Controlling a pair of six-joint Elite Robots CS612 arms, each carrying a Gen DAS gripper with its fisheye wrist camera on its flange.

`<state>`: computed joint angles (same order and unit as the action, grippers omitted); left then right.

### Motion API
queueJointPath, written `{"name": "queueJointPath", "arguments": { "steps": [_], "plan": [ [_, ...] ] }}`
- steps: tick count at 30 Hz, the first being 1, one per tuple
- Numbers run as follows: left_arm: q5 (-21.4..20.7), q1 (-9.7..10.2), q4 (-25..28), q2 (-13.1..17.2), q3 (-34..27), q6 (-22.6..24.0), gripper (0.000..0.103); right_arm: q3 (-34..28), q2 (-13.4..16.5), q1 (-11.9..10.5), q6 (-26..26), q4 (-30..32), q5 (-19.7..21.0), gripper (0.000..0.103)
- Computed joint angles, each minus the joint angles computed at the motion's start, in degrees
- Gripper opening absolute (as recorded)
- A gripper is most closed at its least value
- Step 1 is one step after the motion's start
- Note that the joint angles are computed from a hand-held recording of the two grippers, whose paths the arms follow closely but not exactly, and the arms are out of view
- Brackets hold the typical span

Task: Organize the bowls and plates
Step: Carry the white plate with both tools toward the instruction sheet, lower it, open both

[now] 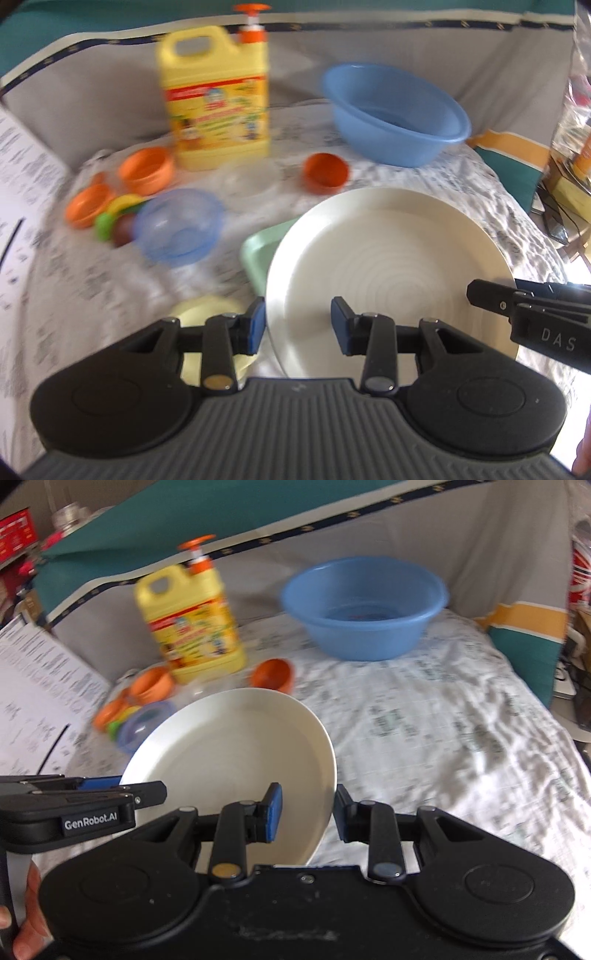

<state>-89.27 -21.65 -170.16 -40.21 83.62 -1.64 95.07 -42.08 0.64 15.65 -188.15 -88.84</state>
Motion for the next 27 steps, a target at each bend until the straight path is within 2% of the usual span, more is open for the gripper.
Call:
{"name": "queueJointPath", "arguments": {
  "steps": [9,13,19,23,27],
  "plan": [
    [2.8,4.10,-5.0,-4.6,8.8,-4.7,0.041,-1.7,-0.2,4.6,-3.4,4.1,4.2,0.030],
    [2.6,6.35,-6.6,-5.9,11.8,-6.8,0.041,-3.0,-0.1,6.5,-5.1,6.8,6.0,0.030],
    [2.4,8.94,-7.8,-6.6,14.7,-8.9,0.041,-3.9,0.1,9.4,-6.7,10.2,7.0,0.030],
    [1.8,10.27,-8.8,-6.4,16.6,-9.6,0.041,-4.4,0.8,10.3,-8.0,13.2,7.9,0.030],
    [0.9,11.24,-10.0,-5.8,17.5,-10.2,0.041,-4.6,1.3,11.5,-10.1,16.0,7.0,0.030]
  ]
}}
